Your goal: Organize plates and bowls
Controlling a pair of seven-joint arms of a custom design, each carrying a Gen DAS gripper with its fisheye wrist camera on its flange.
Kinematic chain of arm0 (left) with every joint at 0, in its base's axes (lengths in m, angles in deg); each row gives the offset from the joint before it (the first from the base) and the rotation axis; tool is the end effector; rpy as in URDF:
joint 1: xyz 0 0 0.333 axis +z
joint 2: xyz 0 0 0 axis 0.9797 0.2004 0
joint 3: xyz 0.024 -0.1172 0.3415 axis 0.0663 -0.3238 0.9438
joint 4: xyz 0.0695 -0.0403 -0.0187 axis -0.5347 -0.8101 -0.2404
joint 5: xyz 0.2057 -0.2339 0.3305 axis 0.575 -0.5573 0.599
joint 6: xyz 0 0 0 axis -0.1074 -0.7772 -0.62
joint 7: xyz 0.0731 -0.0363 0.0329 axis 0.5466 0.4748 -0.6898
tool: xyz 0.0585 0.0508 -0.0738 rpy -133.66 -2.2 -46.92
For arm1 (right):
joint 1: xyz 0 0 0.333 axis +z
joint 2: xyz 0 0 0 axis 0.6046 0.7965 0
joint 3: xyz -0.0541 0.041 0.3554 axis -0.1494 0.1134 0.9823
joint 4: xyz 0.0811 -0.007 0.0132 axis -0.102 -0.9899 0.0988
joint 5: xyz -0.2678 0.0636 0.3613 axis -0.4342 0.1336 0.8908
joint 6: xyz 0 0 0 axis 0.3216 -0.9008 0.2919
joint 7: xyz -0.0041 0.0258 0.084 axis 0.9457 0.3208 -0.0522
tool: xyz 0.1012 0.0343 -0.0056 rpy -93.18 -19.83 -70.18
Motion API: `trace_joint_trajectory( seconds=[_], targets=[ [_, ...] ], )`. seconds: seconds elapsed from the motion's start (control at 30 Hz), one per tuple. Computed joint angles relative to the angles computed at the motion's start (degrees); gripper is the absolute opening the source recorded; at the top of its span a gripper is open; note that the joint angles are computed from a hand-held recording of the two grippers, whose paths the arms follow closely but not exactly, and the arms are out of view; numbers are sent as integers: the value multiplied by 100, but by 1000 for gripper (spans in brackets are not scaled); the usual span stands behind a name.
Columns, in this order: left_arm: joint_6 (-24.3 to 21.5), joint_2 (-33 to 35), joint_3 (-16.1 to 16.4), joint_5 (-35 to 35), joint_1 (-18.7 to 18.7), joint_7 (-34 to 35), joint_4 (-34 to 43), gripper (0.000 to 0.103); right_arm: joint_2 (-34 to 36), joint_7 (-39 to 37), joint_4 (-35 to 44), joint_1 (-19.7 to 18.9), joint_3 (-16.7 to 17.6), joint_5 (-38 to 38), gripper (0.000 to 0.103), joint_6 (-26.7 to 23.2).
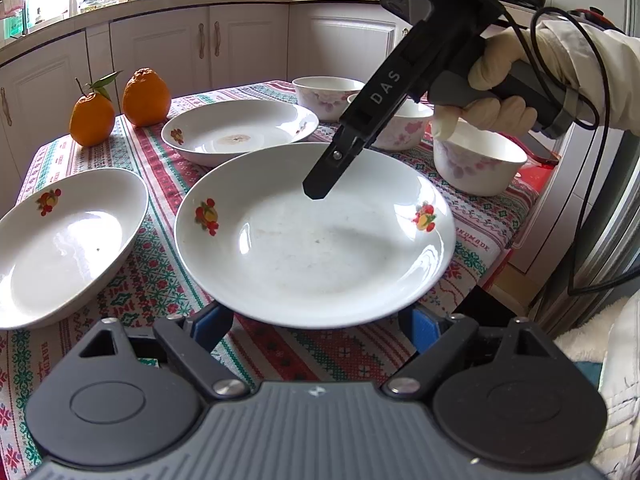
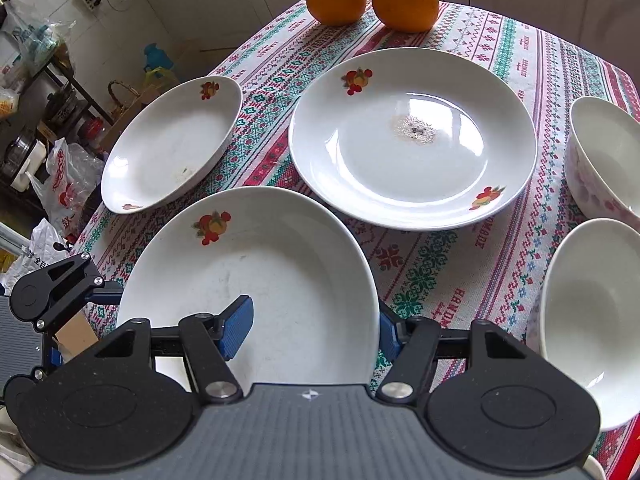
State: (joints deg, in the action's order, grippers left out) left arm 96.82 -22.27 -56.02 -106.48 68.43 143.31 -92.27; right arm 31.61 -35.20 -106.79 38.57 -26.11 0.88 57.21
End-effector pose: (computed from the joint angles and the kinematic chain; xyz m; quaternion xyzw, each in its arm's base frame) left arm 0.5630 -0.1393 0.4275 -0.4237 0.8039 -0.3786 0.1756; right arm 0.7566 0.1033 0.4851 -0.8433 0.4718 0.0251 0.2562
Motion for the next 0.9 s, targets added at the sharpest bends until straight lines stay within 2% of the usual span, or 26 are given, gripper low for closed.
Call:
trace_joint_trajectory(
  seconds=[0.53, 0.9],
  targets=[
    [86, -222, 129, 170, 23, -152, 2, 89, 4, -152, 210, 74, 73, 113, 69, 63],
    [328, -309, 324, 434, 181, -467, 3, 89, 689, -185, 1337, 299, 283, -50, 69, -239]
  ],
)
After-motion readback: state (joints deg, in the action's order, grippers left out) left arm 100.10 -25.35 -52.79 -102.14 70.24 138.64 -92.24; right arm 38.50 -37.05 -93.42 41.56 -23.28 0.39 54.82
